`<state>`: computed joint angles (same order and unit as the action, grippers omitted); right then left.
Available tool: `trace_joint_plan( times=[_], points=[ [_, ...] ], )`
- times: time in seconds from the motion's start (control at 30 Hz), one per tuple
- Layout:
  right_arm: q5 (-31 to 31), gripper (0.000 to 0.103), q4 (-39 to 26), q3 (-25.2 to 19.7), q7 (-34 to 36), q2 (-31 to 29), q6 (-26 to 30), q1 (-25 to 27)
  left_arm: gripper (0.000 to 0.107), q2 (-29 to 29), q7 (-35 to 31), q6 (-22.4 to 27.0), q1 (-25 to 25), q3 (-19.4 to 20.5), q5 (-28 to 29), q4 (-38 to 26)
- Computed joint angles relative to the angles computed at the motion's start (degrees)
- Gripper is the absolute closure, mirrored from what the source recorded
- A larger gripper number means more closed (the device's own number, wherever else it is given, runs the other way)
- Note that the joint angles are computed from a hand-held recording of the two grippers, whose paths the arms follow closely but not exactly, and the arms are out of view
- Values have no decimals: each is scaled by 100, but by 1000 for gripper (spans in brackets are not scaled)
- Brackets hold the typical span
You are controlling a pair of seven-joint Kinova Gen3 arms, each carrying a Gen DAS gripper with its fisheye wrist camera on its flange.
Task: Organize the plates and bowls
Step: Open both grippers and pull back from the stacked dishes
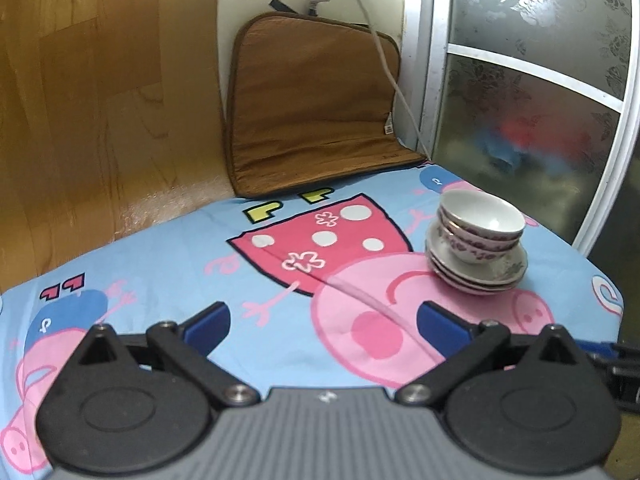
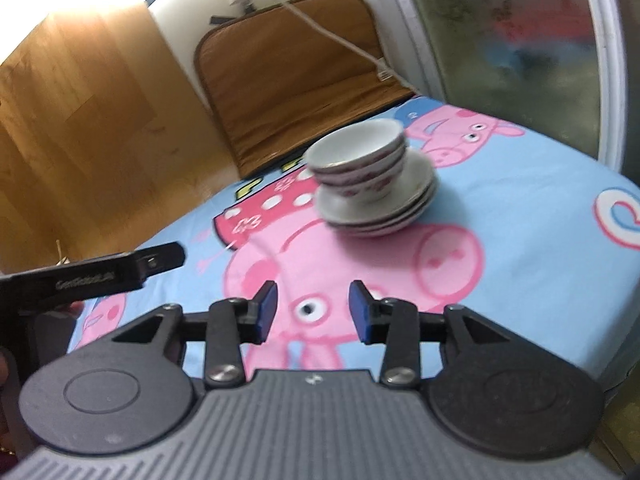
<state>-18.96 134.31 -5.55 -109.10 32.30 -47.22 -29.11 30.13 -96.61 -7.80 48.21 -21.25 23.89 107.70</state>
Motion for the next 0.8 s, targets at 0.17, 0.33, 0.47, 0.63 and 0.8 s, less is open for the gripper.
trace_joint_plan(
  times=[0.17,0.33,0.47,0.63,0.8],
  points=[
    [-695,55,-104,106,264,28,24,-468,5,103,-203,-635,86,-59,266,265],
    [-1306,55,-294,167,487,135,16,-847,5,319,-633,-1135,314,-252,891,461],
    [-1735,55,-406,215,743,219,-47,-1165,5,273,-783,-1074,-90,155,930,473],
    [-2056,54,-452,201,939,265,-76,-1356,5,321,-1309,-1054,-66,161,1415,423],
    [-2070,54,-490,165,942,294,-64,-1290,5,287,-1741,-859,-221,319,1795,355]
  ],
)
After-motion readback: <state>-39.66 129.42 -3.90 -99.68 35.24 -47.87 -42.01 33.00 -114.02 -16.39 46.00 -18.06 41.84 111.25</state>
